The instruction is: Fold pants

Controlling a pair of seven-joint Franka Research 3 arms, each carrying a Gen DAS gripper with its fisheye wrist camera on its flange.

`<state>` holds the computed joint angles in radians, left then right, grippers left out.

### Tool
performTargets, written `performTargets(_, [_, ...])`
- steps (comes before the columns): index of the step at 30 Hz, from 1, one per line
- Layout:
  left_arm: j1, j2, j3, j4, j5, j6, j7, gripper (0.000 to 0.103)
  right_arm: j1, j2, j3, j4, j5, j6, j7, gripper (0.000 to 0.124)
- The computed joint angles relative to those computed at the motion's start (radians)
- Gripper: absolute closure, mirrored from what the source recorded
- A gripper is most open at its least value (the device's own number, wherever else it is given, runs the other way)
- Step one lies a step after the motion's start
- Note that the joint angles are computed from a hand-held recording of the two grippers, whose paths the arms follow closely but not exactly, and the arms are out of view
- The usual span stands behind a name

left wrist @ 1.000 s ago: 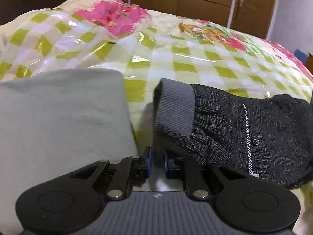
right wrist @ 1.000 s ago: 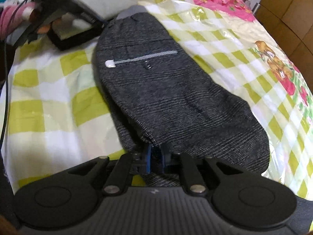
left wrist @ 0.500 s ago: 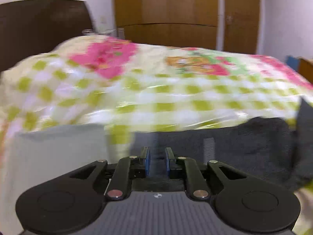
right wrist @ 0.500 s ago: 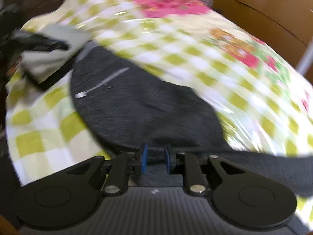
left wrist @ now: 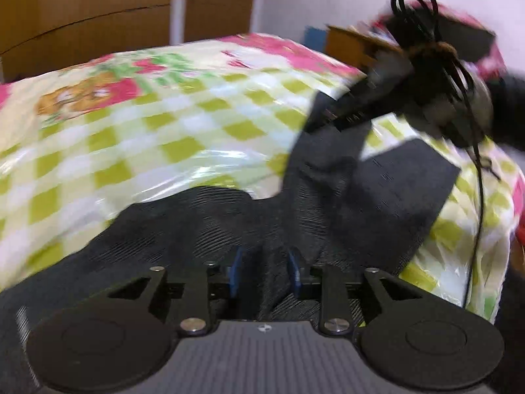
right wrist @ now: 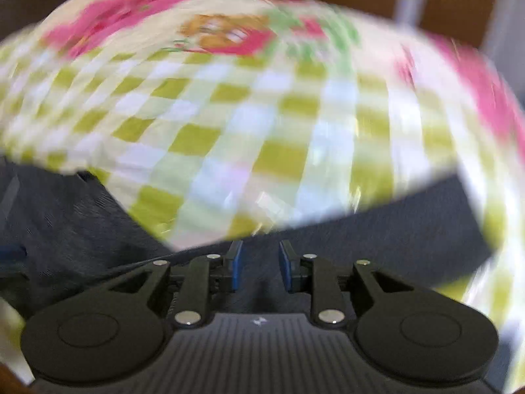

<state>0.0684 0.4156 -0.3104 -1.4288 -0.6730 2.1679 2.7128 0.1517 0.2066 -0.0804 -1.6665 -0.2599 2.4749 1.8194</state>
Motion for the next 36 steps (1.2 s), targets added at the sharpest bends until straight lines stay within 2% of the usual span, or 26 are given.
performTargets(2, [-0.023, 0.033, 0.004, 0.046, 0.046, -0.043, -0.034, 0.057, -0.029, 0.009, 0.012, -0.001, -0.02, 0.045, -0.236, 0.099])
performTargets(4, [-0.043, 0.08, 0.006, 0.116, 0.098, -0.099, -0.083, 0.057, -0.068, 0.032, 0.041, 0.035, 0.054, 0.0, -0.537, 0.097])
performTargets(6, [-0.061, 0.126, 0.006, 0.187, 0.143, -0.143, -0.134, 0.056, -0.083, 0.067, 0.047, 0.085, 0.091, -0.06, -0.746, 0.096])
performTargets(9, [-0.07, 0.188, 0.001, 0.295, 0.189, -0.226, -0.202, 0.056, -0.08, 0.136, 0.036, 0.179, 0.111, -0.15, -0.9, 0.096])
performTargets(13, [-0.066, 0.234, -0.014, 0.372, 0.211, -0.294, -0.235, 0.053, -0.079, 0.242, 0.042, 0.344, 0.162, -0.33, -1.091, 0.096])
performTargets(16, [-0.062, 0.24, -0.022, 0.377, 0.211, -0.309, -0.243, 0.052, -0.064, 0.275, 0.037, 0.391, 0.155, -0.376, -1.202, 0.093])
performTargets(19, [-0.056, 0.217, -0.031, 0.333, 0.203, -0.283, -0.21, 0.052, -0.044, 0.296, 0.026, 0.411, 0.128, -0.403, -1.276, 0.092])
performTargets(23, [-0.05, 0.188, -0.032, 0.278, 0.186, -0.242, -0.185, 0.052, -0.023, 0.326, 0.011, 0.454, 0.112, -0.45, -1.291, 0.099])
performTargets(26, [-0.041, 0.155, -0.032, 0.227, 0.17, -0.206, -0.158, 0.052, -0.003, 0.316, -0.007, 0.445, 0.102, -0.466, -1.203, 0.124])
performTargets(29, [-0.033, 0.108, -0.034, 0.155, 0.147, -0.161, -0.12, 0.052, 0.018, 0.199, -0.021, 0.274, 0.051, -0.353, -1.105, 0.124])
performTargets(32, [-0.023, 0.058, -0.039, 0.08, 0.101, -0.126, -0.07, 0.052, 0.029, 0.022, -0.032, 0.059, -0.015, -0.221, -0.932, 0.124])
performTargets(36, [-0.045, 0.02, -0.028, 0.004, 0.087, -0.08, -0.028, 0.052, 0.003, -0.214, -0.001, -0.186, -0.104, -0.15, -0.753, 0.124])
